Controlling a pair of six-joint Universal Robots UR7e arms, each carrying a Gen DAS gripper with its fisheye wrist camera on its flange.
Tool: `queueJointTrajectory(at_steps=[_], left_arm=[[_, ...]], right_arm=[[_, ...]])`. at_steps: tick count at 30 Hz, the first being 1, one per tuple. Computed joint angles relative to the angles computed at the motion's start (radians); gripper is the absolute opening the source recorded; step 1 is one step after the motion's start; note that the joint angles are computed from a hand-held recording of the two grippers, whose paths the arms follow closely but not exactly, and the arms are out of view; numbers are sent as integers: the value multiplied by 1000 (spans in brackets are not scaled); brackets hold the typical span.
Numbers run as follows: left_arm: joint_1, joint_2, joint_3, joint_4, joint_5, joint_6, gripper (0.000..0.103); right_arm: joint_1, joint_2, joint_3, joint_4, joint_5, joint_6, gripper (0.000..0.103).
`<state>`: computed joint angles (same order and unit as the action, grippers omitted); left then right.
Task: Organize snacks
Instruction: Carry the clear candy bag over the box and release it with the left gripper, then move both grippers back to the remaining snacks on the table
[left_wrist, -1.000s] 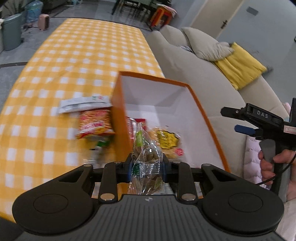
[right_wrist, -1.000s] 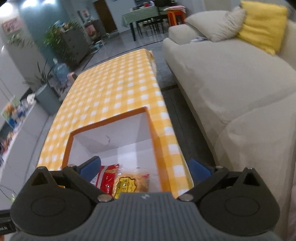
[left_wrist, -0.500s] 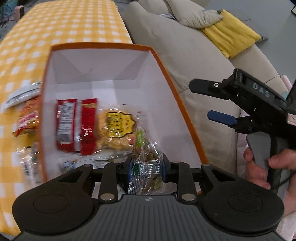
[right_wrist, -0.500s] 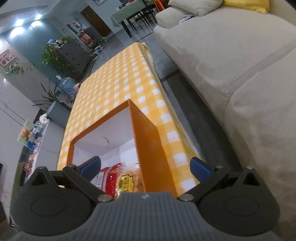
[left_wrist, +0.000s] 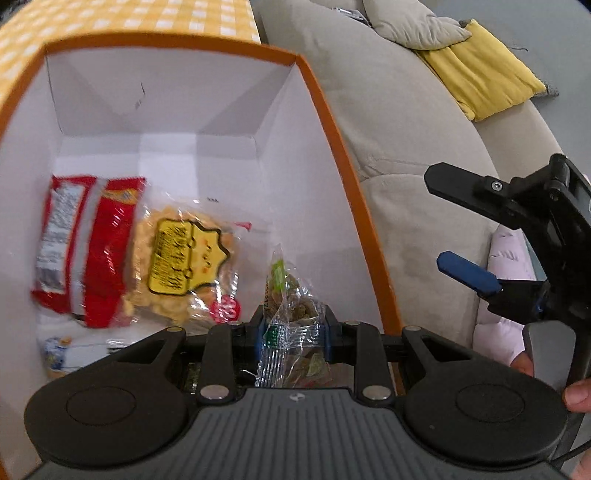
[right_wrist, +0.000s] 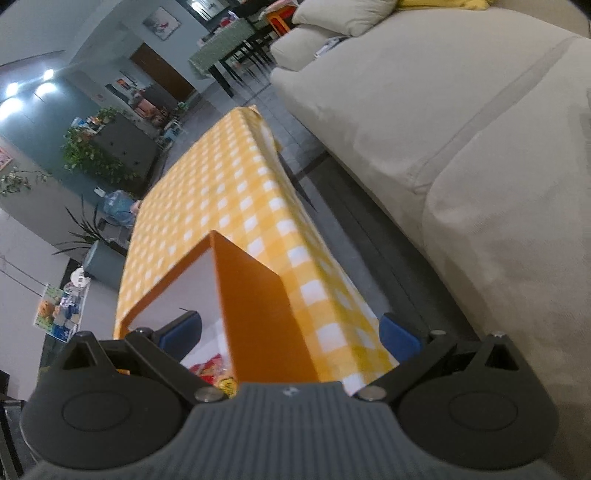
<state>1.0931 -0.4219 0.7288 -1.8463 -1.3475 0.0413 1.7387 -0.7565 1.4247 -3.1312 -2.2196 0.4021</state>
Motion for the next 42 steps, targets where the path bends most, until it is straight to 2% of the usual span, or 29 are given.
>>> queueJointTrajectory(at_steps=[2,4,5,6,10,12,13,23,26,29,34,38,40,42], left_arm=[[1,-5,22,-24,-4,12,31],[-6,-31,92,-98,12,74,35],[-10,-40,115,-123,23,93,43],[-14,-43,122,-130,36,100,47],[-18,-32,77,-56,42,86,55],[-17,-29,48,-10,33,72,65],[-16,-28,39,5,31,70,67],[-25,-105,85,8,17,68,69],[-29,-125,90,-1,31,59,69],[-39,-136,68,0,64,48,69],[-46,-192,101,-57,120,46,71],[-42,-255,167,-114,199,51,71],[-35,-284,191,-119,221,52,71],[-21,-308,203,-138,234,55,71]], right_arm=[[-3,-5,3,11,-3,6,100],[-5,-9,7,15,-3,10,100],[-5,-13,14,13,-3,11,100],[-5,-13,13,15,-2,11,100],[-3,-7,1,38,-10,11,100],[-1,-5,-5,53,-13,10,100],[0,-3,-8,56,-14,7,100],[6,10,-31,71,-5,-49,100],[18,17,-44,85,-29,-58,100],[34,26,-59,91,-61,-74,99],[65,40,-79,70,-92,-98,100],[87,59,-105,53,-48,-144,96],[100,83,-140,61,-24,-161,92],[114,110,-180,85,-9,-183,92]])
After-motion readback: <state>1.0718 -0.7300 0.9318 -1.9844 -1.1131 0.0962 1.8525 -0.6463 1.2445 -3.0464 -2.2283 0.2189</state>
